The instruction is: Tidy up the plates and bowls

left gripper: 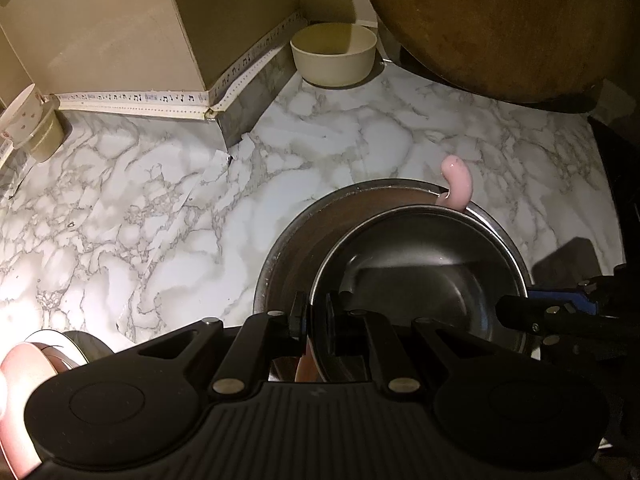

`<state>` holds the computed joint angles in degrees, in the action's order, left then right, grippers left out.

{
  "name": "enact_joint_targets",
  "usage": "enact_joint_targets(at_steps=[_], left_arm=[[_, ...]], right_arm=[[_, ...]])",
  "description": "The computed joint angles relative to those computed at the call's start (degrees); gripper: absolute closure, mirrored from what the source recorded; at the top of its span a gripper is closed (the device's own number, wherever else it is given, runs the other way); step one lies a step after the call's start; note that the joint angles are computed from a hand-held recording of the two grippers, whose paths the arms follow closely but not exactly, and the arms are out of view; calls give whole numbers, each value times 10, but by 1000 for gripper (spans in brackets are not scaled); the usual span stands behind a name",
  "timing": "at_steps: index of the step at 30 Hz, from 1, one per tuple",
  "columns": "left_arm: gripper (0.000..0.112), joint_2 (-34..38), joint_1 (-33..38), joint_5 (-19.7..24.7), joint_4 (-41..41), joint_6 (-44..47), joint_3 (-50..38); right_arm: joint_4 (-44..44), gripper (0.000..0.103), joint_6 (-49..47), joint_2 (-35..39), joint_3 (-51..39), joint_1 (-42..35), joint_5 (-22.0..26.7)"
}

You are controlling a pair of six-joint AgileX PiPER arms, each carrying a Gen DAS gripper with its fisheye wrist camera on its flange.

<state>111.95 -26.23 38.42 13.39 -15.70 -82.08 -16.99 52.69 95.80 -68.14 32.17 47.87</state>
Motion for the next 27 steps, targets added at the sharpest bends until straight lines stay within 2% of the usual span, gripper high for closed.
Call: enact_joint_targets(at_steps=[9, 12, 17, 27], left_arm=[[104, 10, 1, 4, 2, 14, -9], [104, 15, 3, 8, -1, 17, -14], [103, 18, 10, 10, -17, 37, -19], [101, 13, 29, 21, -79, 95, -35]], right_arm=[[4, 93, 0, -2, 1, -5, -6], [12, 88, -2, -6, 3, -8, -15], [11, 83, 1, -4, 4, -8, -20], [32, 79, -32, -12, -3, -18, -17]])
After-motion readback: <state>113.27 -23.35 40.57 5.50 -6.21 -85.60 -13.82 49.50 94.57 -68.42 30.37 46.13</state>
